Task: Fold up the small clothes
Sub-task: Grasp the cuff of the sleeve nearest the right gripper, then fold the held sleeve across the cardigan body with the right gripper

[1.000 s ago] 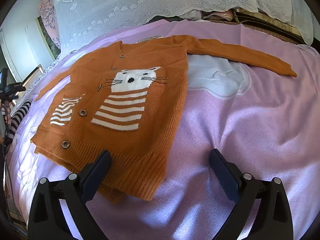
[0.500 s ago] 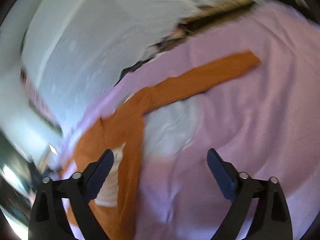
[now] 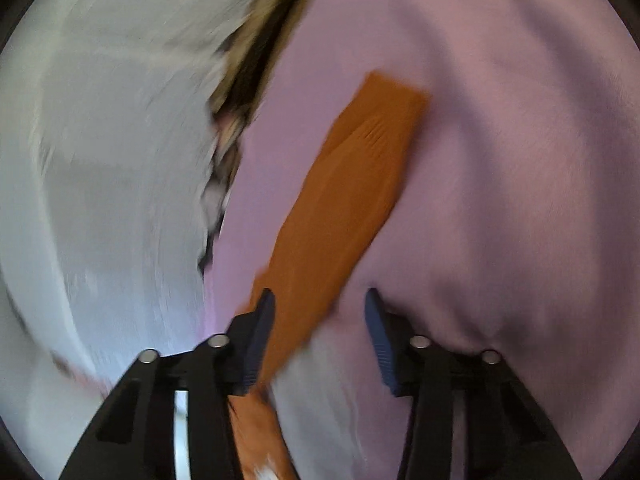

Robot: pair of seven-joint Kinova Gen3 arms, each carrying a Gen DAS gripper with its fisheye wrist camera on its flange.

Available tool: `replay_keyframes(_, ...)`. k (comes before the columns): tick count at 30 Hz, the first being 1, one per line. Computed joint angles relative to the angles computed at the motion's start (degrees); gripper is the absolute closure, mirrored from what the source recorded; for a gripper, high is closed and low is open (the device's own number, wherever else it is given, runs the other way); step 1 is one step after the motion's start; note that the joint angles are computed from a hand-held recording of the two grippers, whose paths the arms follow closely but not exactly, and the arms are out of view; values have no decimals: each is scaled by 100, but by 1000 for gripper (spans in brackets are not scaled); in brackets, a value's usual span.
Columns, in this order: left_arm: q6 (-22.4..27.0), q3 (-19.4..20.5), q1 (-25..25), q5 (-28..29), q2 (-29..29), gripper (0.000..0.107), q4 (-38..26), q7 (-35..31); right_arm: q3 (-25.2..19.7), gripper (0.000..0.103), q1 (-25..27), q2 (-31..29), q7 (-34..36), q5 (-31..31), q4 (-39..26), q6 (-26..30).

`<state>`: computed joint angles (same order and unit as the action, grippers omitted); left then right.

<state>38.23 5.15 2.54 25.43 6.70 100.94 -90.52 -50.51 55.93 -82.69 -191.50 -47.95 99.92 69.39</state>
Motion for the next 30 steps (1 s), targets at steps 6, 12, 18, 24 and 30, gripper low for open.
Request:
replay_keyframes(6, -177, 323, -319, 1017, -241, 9, 214, -677, 43, 76, 355, -211, -219, 295, 185, 60)
replay_keyframes(12, -92, 452, 731, 252, -366, 9, -309, -409, -82, 95, 314, -154, 485, 254, 584, -417)
replay_keyframes(18, 690, 791, 2138, -1060, 551, 9, -1701, 691, 6, 91, 93, -321, 340, 45, 952, -815)
replay_keyframes(24, 350, -20, 3605, -2305, 995, 9, -1558, 1851, -90, 94, 26, -163, 273, 191, 887, -811)
replay_keyframes(30, 238, -126, 3624, -2395, 855, 9, -1406, 1805, -133, 95, 82, 27, 530, 546, 541, -561)
